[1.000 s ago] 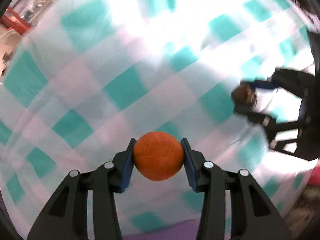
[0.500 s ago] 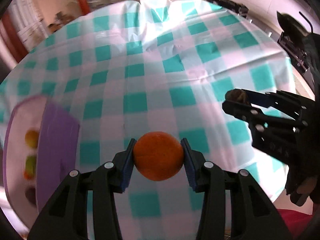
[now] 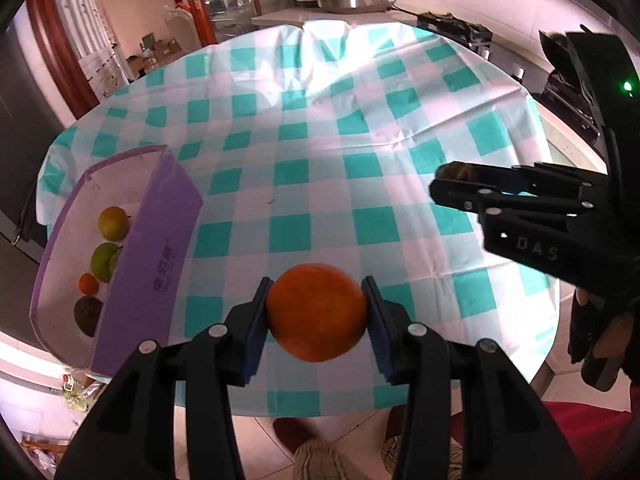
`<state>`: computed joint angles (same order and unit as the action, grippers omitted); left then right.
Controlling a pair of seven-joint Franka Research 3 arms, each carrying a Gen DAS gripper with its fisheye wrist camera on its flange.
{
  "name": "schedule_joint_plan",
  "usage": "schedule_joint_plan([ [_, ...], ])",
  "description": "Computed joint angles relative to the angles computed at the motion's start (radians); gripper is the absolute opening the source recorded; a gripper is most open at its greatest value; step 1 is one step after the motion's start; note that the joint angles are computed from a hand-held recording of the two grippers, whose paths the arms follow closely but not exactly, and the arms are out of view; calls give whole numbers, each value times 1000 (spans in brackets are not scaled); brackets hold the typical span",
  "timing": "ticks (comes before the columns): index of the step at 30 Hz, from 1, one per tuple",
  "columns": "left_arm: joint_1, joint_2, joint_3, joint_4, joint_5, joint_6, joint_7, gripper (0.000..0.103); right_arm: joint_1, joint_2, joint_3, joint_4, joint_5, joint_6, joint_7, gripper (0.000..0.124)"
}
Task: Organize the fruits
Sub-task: 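Carry the orange and brown fruit over the white box with both tools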
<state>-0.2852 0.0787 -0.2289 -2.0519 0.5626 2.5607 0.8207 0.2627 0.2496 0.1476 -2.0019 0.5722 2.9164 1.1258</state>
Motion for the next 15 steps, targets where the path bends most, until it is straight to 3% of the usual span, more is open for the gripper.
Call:
schedule_joint_plan([
  [8, 86, -159, 45, -195, -55, 91, 74, 45, 108, 58, -34, 90, -136, -4, 189, 41],
  [15, 193, -272, 137, -323, -189, 166, 326, 45, 293, 213, -120, 336, -387, -72, 517, 41],
])
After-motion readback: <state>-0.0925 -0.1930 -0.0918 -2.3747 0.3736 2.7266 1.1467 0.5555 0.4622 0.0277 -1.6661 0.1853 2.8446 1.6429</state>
